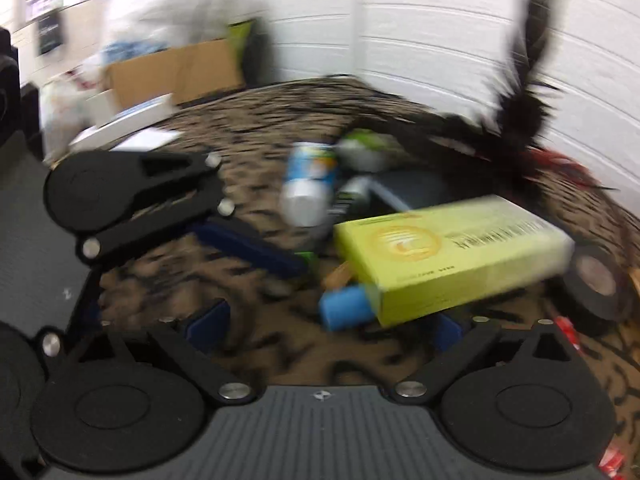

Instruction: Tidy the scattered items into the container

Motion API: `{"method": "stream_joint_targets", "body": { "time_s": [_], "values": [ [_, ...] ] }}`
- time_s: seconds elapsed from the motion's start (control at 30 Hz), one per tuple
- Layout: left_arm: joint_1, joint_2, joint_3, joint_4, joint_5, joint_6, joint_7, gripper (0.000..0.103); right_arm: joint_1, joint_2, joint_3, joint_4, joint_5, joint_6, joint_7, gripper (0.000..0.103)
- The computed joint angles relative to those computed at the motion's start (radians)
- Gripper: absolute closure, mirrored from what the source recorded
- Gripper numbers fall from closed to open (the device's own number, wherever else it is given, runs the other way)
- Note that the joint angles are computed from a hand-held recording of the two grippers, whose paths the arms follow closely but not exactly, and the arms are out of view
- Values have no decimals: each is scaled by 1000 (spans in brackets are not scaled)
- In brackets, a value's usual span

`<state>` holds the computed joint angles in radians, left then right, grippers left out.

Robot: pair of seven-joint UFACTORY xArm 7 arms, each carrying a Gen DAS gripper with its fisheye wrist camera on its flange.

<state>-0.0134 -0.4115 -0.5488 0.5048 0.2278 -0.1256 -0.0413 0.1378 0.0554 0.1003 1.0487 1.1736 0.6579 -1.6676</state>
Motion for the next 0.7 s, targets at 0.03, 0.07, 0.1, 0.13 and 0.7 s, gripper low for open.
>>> {"method": "stream_joint_targets", "body": {
  "time_s": [0.03, 0.07, 0.1, 0.13, 0.7],
  "values": [
    [56, -48, -46, -28, 7, -14, -5, 0, 2, -14, 2, -10, 5, -16, 0, 1],
    [102, -85, -78, -47, 7, -20, -9, 0, 6, -26, 2, -18, 16, -41, 10, 1],
    [146, -107, -106, -53, 2, -20, -18, 0, 10, -38, 1, -27, 30, -67, 24, 1],
    [203, -132, -143, -55, -11, -18, -39, 0, 13, -49, -1, -36, 51, -91, 31, 1],
    [737, -84, -404, 122, 80, 26, -344, 0, 71, 182, 60, 203, 212, -489, 59, 0]
  ]
}}
